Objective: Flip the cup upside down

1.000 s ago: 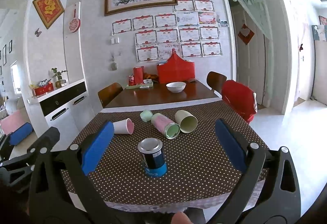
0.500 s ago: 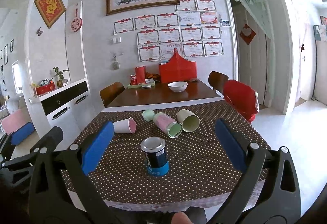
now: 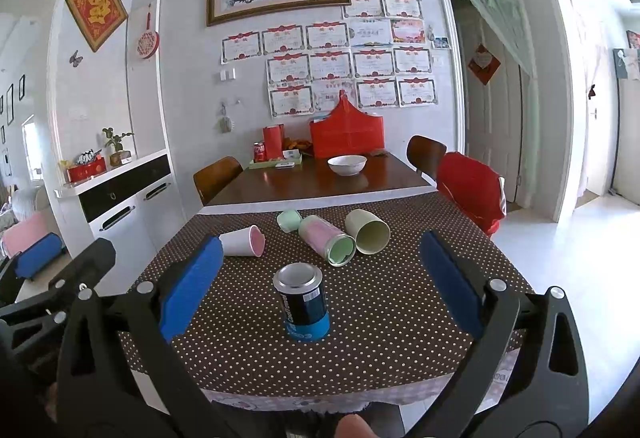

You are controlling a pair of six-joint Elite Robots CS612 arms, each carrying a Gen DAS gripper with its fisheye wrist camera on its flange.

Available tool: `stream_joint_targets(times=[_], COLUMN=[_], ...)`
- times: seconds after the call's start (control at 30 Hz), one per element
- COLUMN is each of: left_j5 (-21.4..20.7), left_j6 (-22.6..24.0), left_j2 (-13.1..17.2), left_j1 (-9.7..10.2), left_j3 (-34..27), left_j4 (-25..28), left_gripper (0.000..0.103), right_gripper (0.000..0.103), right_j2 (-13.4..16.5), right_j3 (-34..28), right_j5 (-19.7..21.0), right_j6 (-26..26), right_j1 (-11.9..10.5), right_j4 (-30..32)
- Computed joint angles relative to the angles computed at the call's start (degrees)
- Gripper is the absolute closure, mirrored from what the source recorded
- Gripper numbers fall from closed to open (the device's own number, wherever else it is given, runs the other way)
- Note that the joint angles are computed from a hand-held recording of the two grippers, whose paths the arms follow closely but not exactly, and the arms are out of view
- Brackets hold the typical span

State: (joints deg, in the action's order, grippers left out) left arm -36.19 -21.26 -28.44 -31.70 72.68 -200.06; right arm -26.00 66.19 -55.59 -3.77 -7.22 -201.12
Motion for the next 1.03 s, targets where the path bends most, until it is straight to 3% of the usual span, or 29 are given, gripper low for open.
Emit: stream_joint_targets(times=[0.67,1.03], left_j5=[1.1,0.8], left_j6=[0.8,-1.8], left_j2=[0.4,-0.1], left_j1=[-0.04,0.13], left_j3=[-0.2,0.4], left_j4=[-1.1,0.9], left_gripper=[0.013,0.013], right_gripper=[0.006,0.006], right_j2=[0.6,0.7], right_j3=[-0.6,-0.8], right_j5=[-0.1,-0.1], right_j6=[-0.4,-0.3], right_j1=[-0.1,0.0], right_j4=[0.5,0.4])
